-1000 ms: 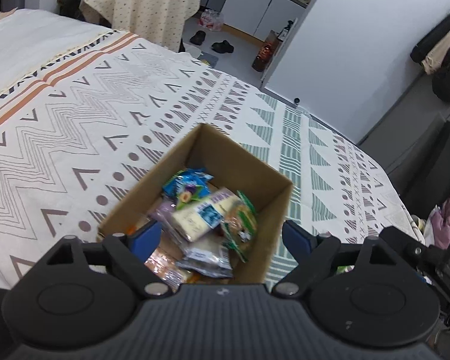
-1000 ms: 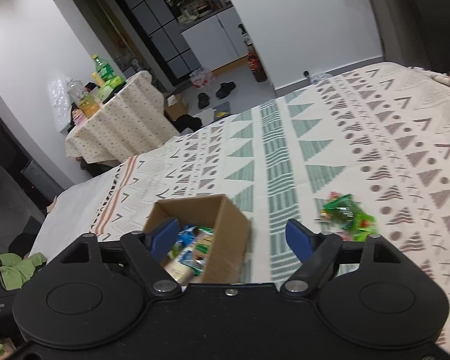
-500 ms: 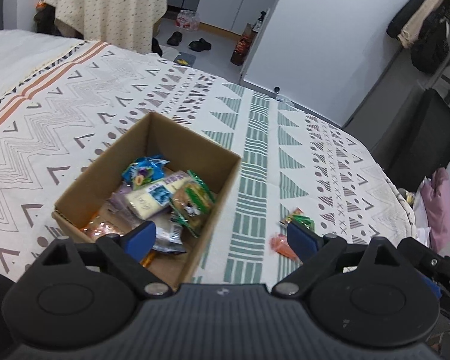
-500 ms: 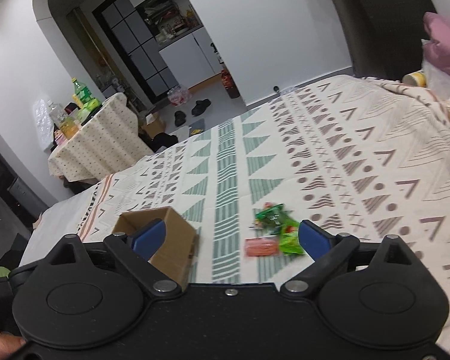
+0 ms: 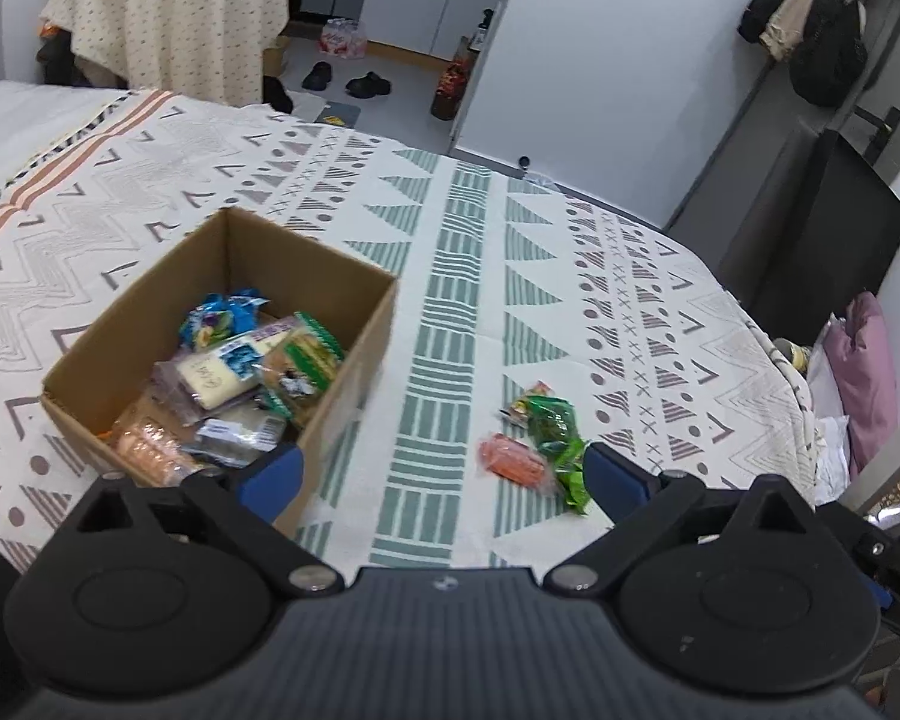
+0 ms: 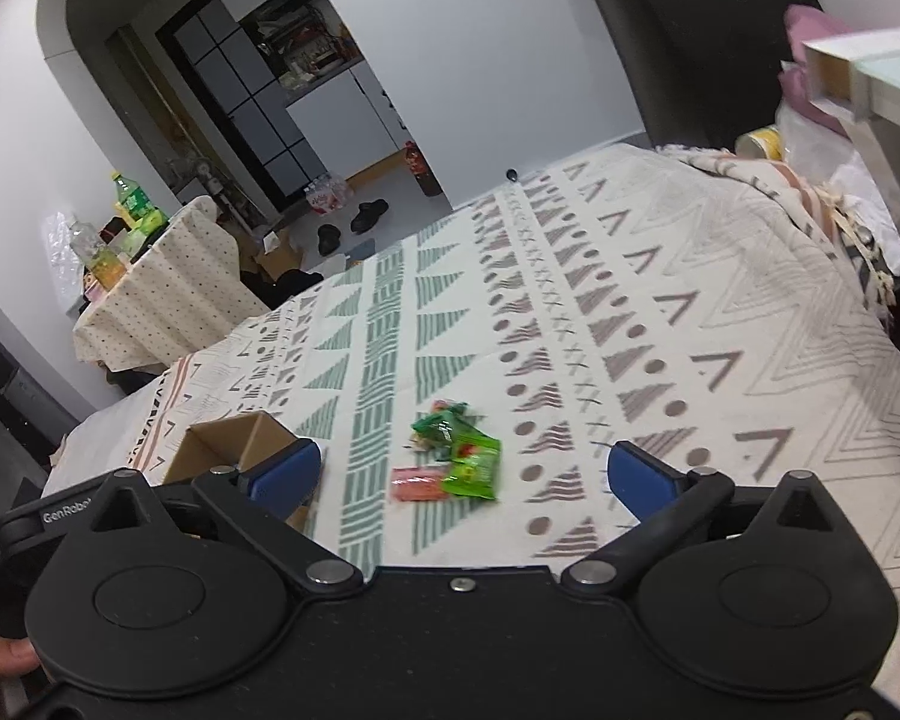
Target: Organize snacks
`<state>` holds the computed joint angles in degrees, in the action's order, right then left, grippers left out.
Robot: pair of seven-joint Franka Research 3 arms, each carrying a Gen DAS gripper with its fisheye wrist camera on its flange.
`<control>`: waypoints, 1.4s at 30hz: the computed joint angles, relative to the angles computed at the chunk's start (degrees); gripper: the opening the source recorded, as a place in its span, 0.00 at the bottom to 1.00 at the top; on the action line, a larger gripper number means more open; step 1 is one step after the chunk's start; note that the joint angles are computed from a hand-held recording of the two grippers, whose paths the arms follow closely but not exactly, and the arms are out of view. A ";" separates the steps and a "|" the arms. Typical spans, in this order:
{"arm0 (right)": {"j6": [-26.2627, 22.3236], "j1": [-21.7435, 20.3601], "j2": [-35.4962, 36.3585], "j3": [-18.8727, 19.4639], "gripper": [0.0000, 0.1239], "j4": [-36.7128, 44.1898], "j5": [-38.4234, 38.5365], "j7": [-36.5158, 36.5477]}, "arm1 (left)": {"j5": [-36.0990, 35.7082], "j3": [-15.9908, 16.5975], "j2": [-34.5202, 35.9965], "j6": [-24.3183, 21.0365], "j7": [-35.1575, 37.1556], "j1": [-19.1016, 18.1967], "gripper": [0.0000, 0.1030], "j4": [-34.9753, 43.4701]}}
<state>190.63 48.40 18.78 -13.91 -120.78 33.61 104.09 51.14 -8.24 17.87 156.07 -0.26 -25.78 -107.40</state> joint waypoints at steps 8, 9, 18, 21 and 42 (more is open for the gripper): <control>1.62 -14.83 1.42 14.40 0.83 -0.79 -1.56 1.79 | -1.83 -0.10 4.52 -0.46 3.88 -1.58 0.96 4.57; 1.42 -16.41 1.94 15.89 0.83 -0.34 -1.91 2.33 | -1.34 0.42 5.14 -0.57 3.54 -2.16 0.96 5.13; 1.67 -30.31 8.43 28.79 0.78 4.87 -8.32 4.92 | -5.30 1.66 12.06 0.14 5.51 -3.09 0.95 11.08; 2.56 -32.13 11.78 30.40 0.75 7.62 -10.67 5.39 | -8.03 1.89 14.49 1.12 6.92 -3.10 0.94 12.88; -4.15 -36.20 19.61 32.84 0.69 16.21 -9.54 2.94 | -22.33 3.57 35.53 -14.01 19.34 -6.47 0.82 41.57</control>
<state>186.48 12.20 38.39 18.93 -104.57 24.07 107.03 28.82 -4.67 53.41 142.06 19.08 -32.26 -65.82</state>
